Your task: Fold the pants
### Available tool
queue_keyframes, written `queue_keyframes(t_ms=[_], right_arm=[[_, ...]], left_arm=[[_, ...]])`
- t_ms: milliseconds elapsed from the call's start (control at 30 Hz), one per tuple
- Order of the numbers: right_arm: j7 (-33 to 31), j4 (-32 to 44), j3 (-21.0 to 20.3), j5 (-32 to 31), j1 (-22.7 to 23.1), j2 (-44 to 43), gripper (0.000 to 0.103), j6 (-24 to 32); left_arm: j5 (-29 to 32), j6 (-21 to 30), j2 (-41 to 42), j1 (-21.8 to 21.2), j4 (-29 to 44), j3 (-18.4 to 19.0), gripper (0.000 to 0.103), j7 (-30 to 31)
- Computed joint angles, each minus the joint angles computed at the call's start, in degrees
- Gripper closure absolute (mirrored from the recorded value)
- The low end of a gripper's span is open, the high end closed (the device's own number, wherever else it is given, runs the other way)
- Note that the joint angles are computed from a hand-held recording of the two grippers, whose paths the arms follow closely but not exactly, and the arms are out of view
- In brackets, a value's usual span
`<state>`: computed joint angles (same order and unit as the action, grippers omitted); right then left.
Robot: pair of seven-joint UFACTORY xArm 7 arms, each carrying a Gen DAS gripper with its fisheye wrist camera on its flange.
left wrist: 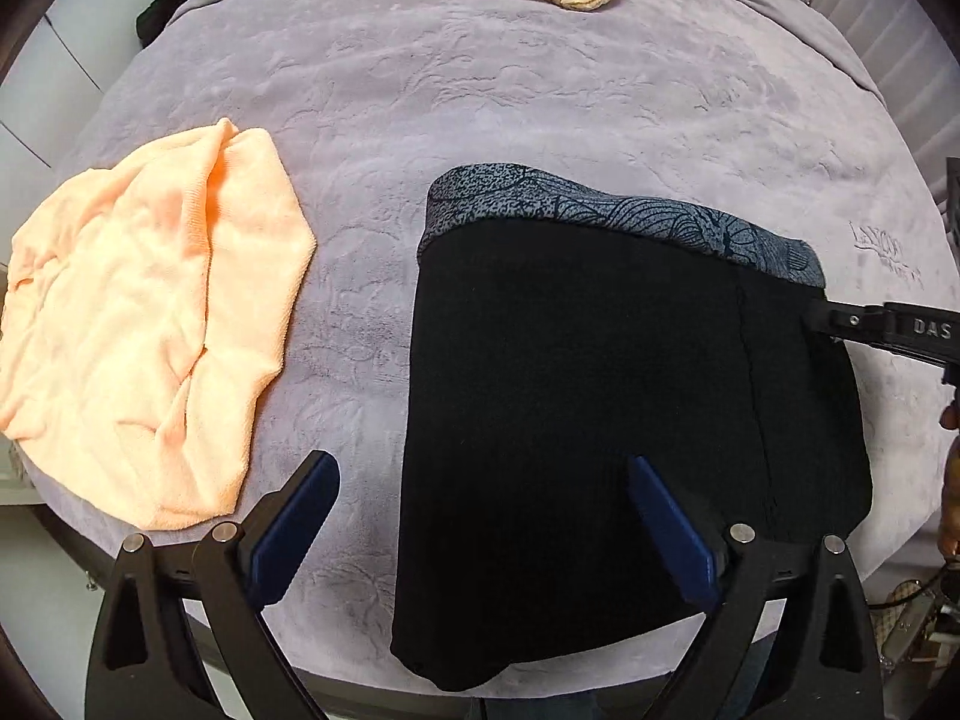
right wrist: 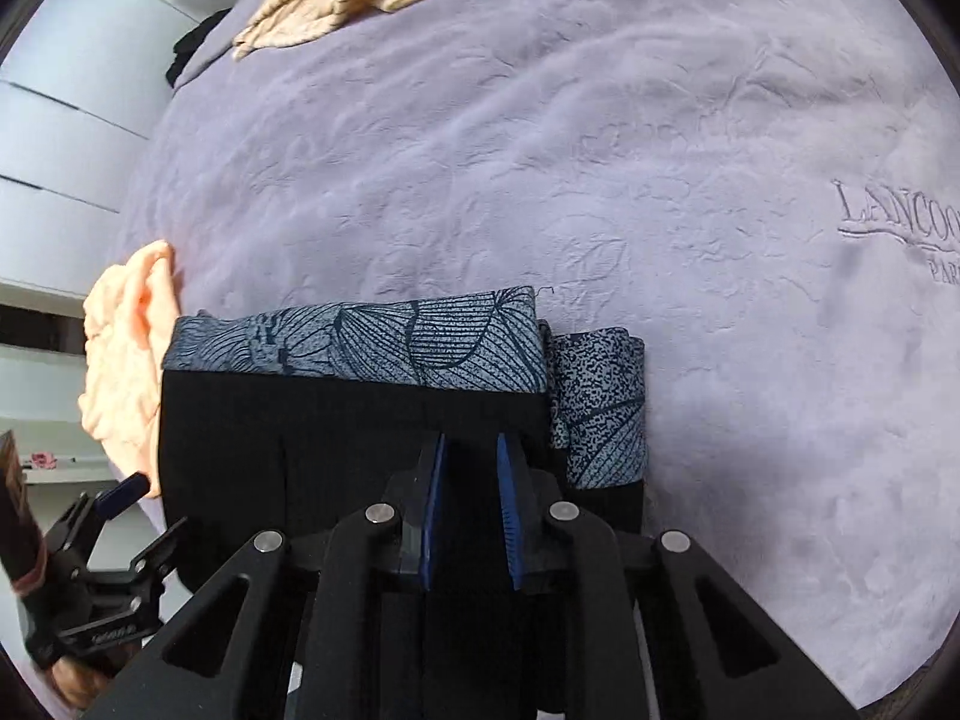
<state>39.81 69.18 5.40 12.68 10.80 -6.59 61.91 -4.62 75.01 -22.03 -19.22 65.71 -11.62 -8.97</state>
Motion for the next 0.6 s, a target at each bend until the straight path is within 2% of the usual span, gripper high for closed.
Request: queue_keyframes(t_ms=[100, 133, 200, 267, 333, 400, 567, 600], right_arm=[[1.18, 0.47, -0.07, -1.09, -0.40, -0.99, 0.086, 0.73], [2.32, 2.09, 0.39, -4.31, -0.49, -0.87, 0.081, 3.70], [3.22, 2.74, 0.36, -5.41, -0.55, -1.68, 0.068, 6.26], [3.98, 1.04, 0.01, -4.77, -0.78, -5.08, 0.067, 7.92], [4.51, 0.52, 0.09, -4.53, -0.81, -7.44, 0.060, 10.04], [5.20, -0.35, 0.43, -3.60, -0.50, -9.81, 0.044, 11.00], [7.63, -0.27, 2.56, -2.94, 1.06, -12.47, 0.022, 12.24], [8.09, -0.19, 2.95, -2.98, 1.39, -12.50, 0.021, 11.94]], left_arm=[[-0.18, -0.80, -0.47, -0.20, 0.07, -0.88, 0.005, -1.82], [-0.03, -0.86, -1.10, -0.31, -0.40, -0.86, 0.005, -1.89], [0.37, -0.56, -1.84, -0.48, -0.64, -0.90, 0.005, -1.86], [0.63, -0.32, -2.73, -0.54, -0.90, -0.93, 0.005, -1.95], [0.21, -0.01, -3.35, -0.71, -0.71, -0.87, 0.005, -1.99], [-0.11, 0.07, -3.89, -0.81, -0.49, -0.90, 0.005, -2.07], [-1.77, 2.92, -4.44, -1.49, 1.14, -0.77, 0.000, -1.10], [-2.04, 3.60, -4.24, -1.66, 1.66, -0.86, 0.000, -0.83]])
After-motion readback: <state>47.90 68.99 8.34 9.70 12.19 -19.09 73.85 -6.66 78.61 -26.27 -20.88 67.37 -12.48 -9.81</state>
